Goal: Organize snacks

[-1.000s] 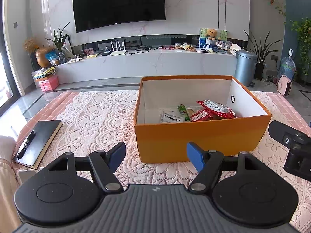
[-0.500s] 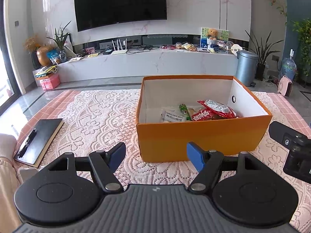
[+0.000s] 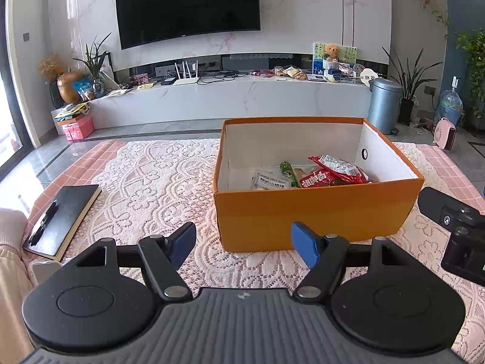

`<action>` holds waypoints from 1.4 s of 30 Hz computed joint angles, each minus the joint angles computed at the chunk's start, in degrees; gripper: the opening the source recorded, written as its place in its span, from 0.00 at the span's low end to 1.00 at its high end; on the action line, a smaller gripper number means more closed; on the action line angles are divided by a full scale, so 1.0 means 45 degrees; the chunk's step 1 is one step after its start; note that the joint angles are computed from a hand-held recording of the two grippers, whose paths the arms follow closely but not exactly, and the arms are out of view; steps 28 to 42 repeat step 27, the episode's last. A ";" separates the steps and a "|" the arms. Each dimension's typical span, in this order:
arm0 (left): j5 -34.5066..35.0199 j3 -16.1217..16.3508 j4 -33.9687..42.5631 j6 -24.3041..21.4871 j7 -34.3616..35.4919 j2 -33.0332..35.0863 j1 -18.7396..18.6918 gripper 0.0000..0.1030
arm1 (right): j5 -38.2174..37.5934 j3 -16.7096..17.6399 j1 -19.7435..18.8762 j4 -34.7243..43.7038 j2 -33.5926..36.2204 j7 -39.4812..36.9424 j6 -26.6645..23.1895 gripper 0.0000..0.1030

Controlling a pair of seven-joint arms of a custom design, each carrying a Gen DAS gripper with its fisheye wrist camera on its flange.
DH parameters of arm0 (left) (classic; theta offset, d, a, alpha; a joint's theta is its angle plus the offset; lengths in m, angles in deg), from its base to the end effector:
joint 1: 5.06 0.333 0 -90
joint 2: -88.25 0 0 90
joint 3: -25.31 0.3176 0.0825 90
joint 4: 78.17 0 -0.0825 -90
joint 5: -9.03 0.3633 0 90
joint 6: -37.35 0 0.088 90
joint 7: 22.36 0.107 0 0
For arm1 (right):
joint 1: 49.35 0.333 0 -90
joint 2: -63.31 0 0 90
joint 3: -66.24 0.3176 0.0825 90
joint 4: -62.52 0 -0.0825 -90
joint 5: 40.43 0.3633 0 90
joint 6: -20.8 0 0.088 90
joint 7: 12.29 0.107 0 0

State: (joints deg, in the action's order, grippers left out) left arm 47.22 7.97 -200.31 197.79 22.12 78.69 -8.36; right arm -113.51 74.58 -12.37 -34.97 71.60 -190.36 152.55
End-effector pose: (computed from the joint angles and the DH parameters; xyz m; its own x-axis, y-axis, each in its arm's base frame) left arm 0.4843 -0.2242 0.5750 -0.0956 -0.9940 -0.0535 -0.5935 0.1001 -0.7986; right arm 0.4611 0.4289 0.5733 -0.1038 -0.9942 -0.0289 -0.3992 0.0683 -0.9143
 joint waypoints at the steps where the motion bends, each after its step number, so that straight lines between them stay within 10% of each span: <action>1: 0.0027 -0.0005 0.0011 -0.0003 -0.0017 0.0011 0.0008 0.82 | -0.0003 -0.0002 0.0000 -0.0013 -0.0008 0.0010 0.0007 0.96; 42: 0.0295 -0.0115 -0.0188 -0.0074 -0.0085 -0.0346 0.0122 0.82 | 0.0469 -0.0026 -0.0019 0.0079 0.0025 -0.0441 0.0267 0.96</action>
